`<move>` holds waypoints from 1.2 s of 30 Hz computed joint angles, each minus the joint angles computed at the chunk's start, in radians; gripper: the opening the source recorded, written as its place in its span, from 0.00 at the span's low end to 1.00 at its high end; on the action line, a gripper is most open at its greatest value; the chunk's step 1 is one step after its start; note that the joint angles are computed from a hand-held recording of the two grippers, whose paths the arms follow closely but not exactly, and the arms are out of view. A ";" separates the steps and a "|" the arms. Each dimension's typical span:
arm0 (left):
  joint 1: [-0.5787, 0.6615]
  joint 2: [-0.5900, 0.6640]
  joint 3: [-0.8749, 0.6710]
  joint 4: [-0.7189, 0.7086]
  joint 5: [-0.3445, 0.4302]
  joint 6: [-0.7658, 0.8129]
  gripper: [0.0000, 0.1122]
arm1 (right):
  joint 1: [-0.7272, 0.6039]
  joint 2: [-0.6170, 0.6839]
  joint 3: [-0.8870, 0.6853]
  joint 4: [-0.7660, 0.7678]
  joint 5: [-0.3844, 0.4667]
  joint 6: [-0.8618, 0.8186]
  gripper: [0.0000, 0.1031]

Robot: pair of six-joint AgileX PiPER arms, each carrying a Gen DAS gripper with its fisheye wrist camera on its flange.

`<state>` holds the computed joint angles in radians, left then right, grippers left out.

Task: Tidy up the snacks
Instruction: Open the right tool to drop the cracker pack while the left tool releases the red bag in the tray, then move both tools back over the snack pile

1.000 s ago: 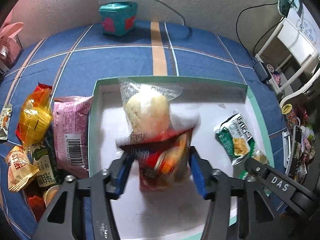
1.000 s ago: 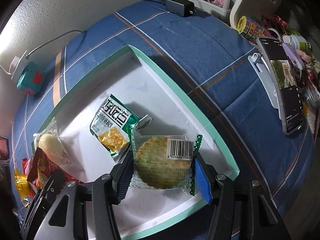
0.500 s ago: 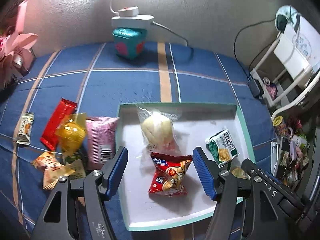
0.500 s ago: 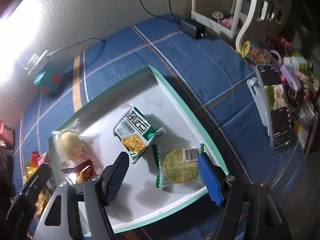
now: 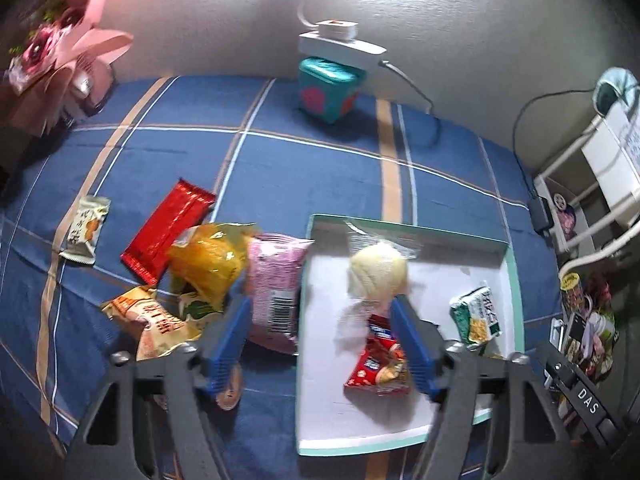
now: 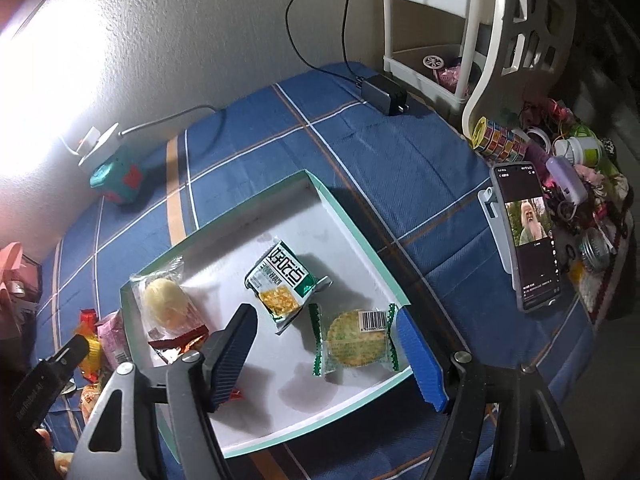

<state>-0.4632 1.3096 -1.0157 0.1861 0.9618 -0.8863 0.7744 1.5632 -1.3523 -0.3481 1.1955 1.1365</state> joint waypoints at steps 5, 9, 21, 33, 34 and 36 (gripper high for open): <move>0.025 0.005 0.020 0.014 0.008 -0.015 0.85 | -0.005 0.010 0.017 0.021 -0.023 -0.018 0.89; 0.012 0.016 0.034 0.069 0.022 -0.066 0.90 | 0.000 0.029 0.020 0.023 -0.035 -0.031 1.00; 0.001 0.037 0.045 0.091 0.023 -0.081 0.91 | 0.011 0.046 0.009 0.020 -0.019 -0.027 1.00; 0.062 -0.086 0.143 0.093 0.049 -0.024 0.91 | 0.095 0.092 -0.073 0.034 -0.014 -0.032 1.00; 0.067 -0.092 0.153 0.096 0.057 -0.021 0.91 | 0.103 0.101 -0.079 0.042 -0.015 -0.034 1.00; 0.085 -0.105 0.167 0.108 0.069 -0.008 0.91 | 0.123 0.114 -0.087 0.048 -0.018 -0.030 1.00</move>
<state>-0.3786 1.2044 -0.8489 0.2940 1.0305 -0.8941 0.8974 1.6770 -1.4396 -0.2996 1.1778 1.1065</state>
